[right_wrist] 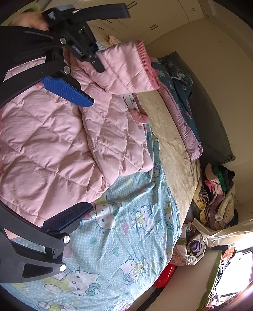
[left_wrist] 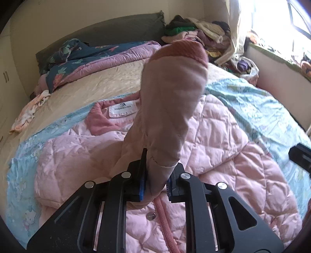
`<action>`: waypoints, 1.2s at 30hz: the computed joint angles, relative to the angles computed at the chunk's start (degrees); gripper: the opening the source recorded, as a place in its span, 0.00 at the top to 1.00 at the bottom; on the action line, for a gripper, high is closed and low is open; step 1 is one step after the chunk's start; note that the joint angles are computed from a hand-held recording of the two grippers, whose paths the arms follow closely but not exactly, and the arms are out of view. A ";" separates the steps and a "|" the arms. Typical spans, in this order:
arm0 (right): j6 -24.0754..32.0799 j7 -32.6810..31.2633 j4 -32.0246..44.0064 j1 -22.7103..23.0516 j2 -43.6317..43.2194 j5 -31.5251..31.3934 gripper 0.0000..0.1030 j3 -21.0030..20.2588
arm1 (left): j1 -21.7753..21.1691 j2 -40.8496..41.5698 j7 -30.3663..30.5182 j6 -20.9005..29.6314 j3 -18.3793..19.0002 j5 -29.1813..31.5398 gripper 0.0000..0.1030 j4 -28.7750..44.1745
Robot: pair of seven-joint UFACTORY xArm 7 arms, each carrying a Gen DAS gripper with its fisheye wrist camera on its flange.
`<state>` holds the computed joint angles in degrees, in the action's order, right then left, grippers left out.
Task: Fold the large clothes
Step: 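Lower the sleeve onto the jacket body and open the left gripper, then move the right gripper to the folded sleeve's ribbed cuff and grasp it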
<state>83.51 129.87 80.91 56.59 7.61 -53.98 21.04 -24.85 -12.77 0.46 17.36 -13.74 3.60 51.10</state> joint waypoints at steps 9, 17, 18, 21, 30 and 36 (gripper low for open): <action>0.35 1.27 -1.50 -0.59 -1.11 1.40 0.05 0.42 | -2.62 1.35 5.24 3.75 0.57 -1.98 0.57 0.36; 1.77 1.88 -1.52 -0.87 -1.47 2.66 0.05 0.91 | -5.65 -1.39 16.75 11.31 2.60 -10.41 0.23 -0.68; 1.65 1.87 -1.42 -0.91 -1.41 2.65 0.05 0.92 | -5.96 -2.00 18.58 12.04 3.33 -12.48 0.19 -0.83; 0.68 1.40 -0.86 -1.12 -0.83 2.44 0.05 0.69 | -6.07 -4.27 22.54 14.56 5.78 -18.92 0.11 -0.73; -8.78 -3.13 3.73 -1.71 4.50 1.73 0.05 -2.44 | 2.12 -4.72 19.06 13.73 7.25 -18.98 0.09 2.22; -17.83 -4.70 6.62 -1.78 8.75 1.98 0.05 -5.70 | 6.33 -2.81 17.05 13.53 9.80 -19.13 0.09 4.80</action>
